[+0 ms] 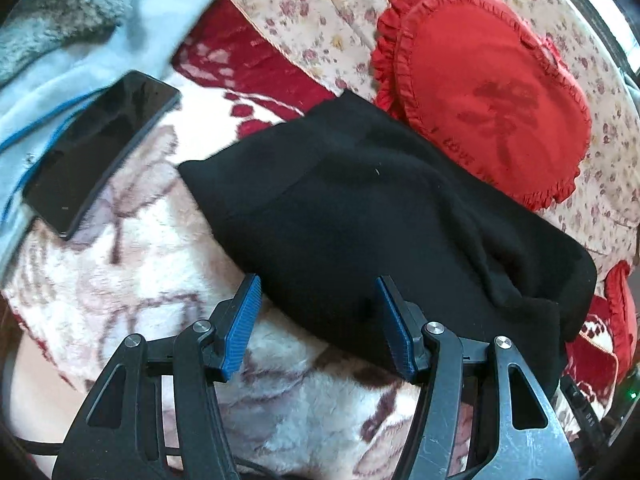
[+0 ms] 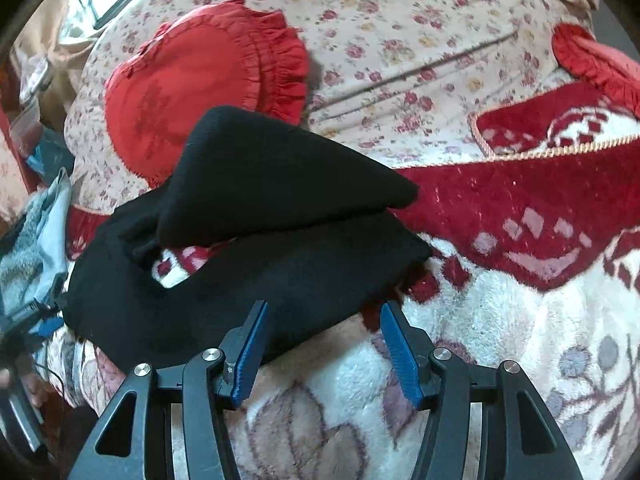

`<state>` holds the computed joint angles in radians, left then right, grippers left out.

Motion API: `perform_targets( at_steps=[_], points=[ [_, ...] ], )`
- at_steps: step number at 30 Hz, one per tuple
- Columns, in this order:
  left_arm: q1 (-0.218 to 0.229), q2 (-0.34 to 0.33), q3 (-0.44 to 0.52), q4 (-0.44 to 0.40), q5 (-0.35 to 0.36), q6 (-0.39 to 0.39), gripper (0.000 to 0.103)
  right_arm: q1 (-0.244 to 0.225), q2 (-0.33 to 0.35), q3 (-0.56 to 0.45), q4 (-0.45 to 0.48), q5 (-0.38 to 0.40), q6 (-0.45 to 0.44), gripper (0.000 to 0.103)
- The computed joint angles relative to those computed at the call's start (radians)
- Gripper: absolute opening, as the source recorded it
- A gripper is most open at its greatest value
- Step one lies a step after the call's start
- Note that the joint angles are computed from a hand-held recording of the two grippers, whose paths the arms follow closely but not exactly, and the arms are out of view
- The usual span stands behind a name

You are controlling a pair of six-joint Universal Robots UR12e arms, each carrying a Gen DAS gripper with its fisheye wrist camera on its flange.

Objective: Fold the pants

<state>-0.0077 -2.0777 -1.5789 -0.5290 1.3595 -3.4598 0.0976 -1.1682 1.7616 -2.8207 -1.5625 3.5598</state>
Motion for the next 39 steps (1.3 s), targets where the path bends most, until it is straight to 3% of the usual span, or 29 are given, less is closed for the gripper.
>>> perform_targets(
  at_steps=[5,7,9,12,15,18,22,28,32,34,36,39],
  points=[
    [-0.019,-0.027,0.035,0.017,0.03,-0.001,0.061,-0.031,0.029,-0.011,-0.03,0.077,0.052,0.054],
    [-0.022,-0.035,0.048,0.018,0.031,0.003,0.06,-0.045,0.046,-0.01,-0.081,0.125,0.084,0.045],
    [-0.028,-0.039,0.056,0.025,0.065,0.01,0.035,-0.048,0.061,-0.018,-0.117,0.121,0.104,0.018],
    [-0.025,-0.034,0.055,0.025,0.071,0.022,0.016,-0.045,0.064,-0.021,-0.157,0.104,0.097,0.008],
    [-0.005,-0.014,0.038,0.028,0.019,0.007,0.008,-0.037,0.037,0.004,-0.217,0.059,0.091,0.005],
    [0.002,0.006,0.023,0.035,-0.006,-0.006,0.007,-0.035,-0.011,0.045,-0.282,0.063,0.08,0.004],
    [0.008,0.046,-0.023,0.076,-0.01,0.021,0.002,-0.022,-0.072,0.09,-0.297,0.029,0.044,0.004],
    [0.028,0.075,-0.071,0.113,-0.055,0.044,0.002,-0.02,-0.131,0.158,-0.267,-0.021,0.05,0.004],
    [0.043,0.072,-0.096,0.156,-0.096,-0.035,0.003,-0.039,-0.115,0.17,-0.193,0.015,0.082,0.004],
    [0.041,0.07,-0.096,0.153,-0.071,-0.034,0.014,-0.046,-0.106,0.174,-0.192,0.044,0.105,0.004],
    [0.041,0.062,-0.089,0.136,-0.067,-0.035,0.044,-0.058,-0.098,0.185,-0.228,0.071,0.161,0.005],
    [0.045,0.046,-0.078,0.12,-0.077,-0.086,0.052,-0.066,-0.091,0.181,-0.202,0.097,0.185,0.011]
  ],
)
